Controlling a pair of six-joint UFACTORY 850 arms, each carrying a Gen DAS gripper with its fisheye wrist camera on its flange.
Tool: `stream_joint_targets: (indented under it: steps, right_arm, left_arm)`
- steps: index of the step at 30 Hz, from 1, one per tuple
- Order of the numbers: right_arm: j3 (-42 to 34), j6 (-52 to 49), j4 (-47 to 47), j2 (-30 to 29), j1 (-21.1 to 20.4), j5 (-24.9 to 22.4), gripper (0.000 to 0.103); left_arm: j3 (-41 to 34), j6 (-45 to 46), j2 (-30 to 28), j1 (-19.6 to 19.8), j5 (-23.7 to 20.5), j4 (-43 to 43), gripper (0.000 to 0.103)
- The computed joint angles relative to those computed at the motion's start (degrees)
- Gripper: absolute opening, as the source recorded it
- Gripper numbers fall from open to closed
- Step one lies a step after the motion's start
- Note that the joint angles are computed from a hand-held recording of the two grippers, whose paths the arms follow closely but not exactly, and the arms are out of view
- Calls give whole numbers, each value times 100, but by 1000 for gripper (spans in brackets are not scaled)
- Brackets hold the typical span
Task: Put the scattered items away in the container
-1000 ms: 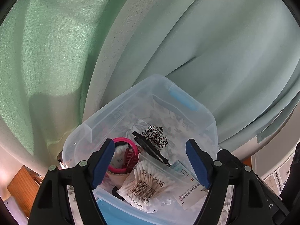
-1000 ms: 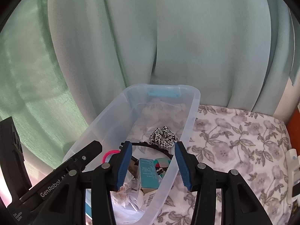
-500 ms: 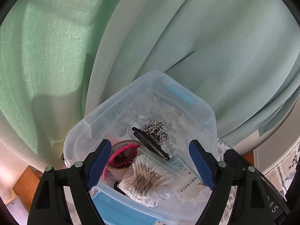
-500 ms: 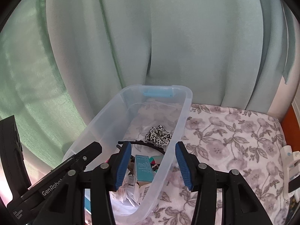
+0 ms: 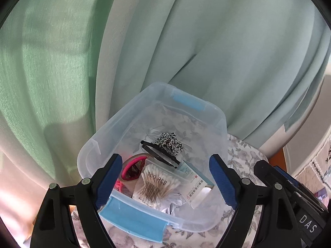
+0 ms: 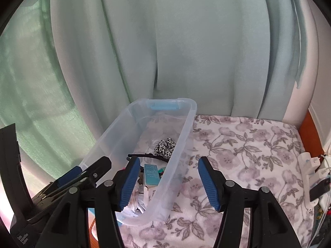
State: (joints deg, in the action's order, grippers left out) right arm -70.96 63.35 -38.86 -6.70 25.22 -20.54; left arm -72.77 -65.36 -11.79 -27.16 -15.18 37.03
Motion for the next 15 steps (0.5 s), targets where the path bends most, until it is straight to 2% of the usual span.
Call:
stream_joint_targets:
  steps: [2,5,10,15]
  right_arm:
    - [11,53,-15,53,11,-143,66]
    - [27,23,136,121,7,-363,66]
    - [106,-107,365,258,2,-608,67]
    - [112,-271,573,345,17,-979,68]
  left_arm:
    - [-19,145,22,-55,-122,-68,88]
    - [-68,131,40,-155,-426,83,95]
    - [-151,629,67,-244,-730,-295,95]
    - [-269,739,59,-395,-1199,-233,95]
